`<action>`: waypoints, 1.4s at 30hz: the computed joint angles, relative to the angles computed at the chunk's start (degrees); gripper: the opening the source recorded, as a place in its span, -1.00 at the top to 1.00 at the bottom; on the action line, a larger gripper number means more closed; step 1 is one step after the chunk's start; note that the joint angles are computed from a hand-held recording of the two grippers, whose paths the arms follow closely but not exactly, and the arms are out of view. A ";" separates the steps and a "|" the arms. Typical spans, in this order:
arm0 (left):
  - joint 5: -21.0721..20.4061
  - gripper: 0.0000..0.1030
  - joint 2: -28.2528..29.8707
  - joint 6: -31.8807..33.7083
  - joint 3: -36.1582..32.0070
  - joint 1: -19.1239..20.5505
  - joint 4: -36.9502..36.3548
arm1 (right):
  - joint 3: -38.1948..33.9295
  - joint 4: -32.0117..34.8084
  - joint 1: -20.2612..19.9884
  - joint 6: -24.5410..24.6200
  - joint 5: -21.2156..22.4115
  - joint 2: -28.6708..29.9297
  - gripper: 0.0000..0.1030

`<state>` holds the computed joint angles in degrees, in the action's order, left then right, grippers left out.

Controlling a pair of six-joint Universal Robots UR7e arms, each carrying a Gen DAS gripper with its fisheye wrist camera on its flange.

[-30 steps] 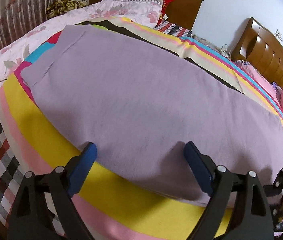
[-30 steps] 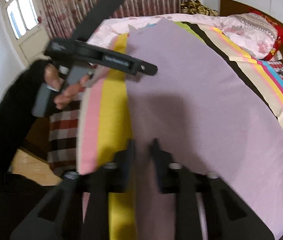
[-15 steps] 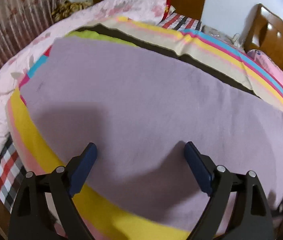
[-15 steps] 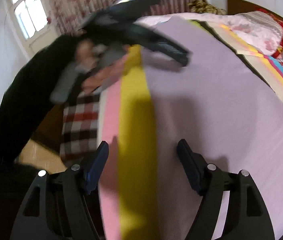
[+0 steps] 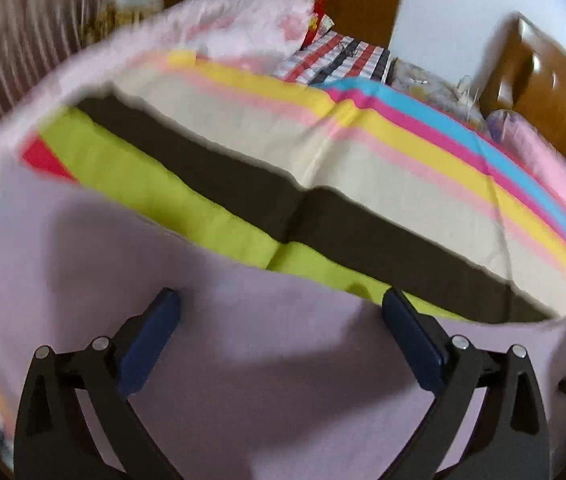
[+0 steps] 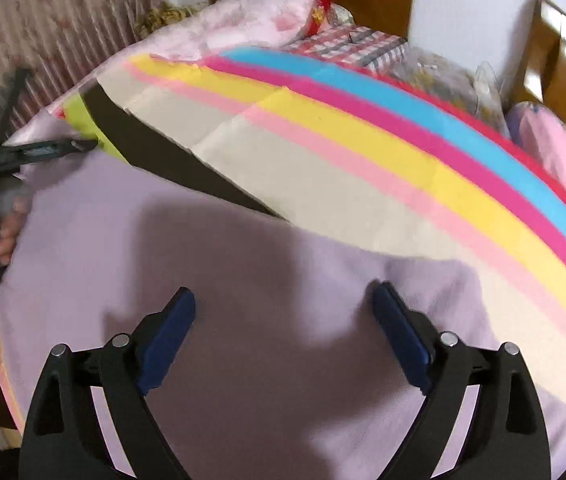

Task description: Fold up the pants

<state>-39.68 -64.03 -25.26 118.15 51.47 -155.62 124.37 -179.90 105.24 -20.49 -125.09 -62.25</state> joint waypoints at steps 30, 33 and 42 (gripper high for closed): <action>-15.51 -0.97 30.93 9.73 -12.69 -23.20 -1.80 | 30.16 5.51 -18.33 -3.22 -2.51 -56.63 -0.71; -12.87 -0.97 31.67 10.54 -13.07 -23.69 -0.98 | 29.56 3.01 -14.37 -2.21 -4.84 -54.99 -0.72; -13.57 -0.97 30.28 8.89 -12.70 -24.13 0.21 | 30.85 8.25 -19.02 -7.29 -2.32 -58.25 -0.73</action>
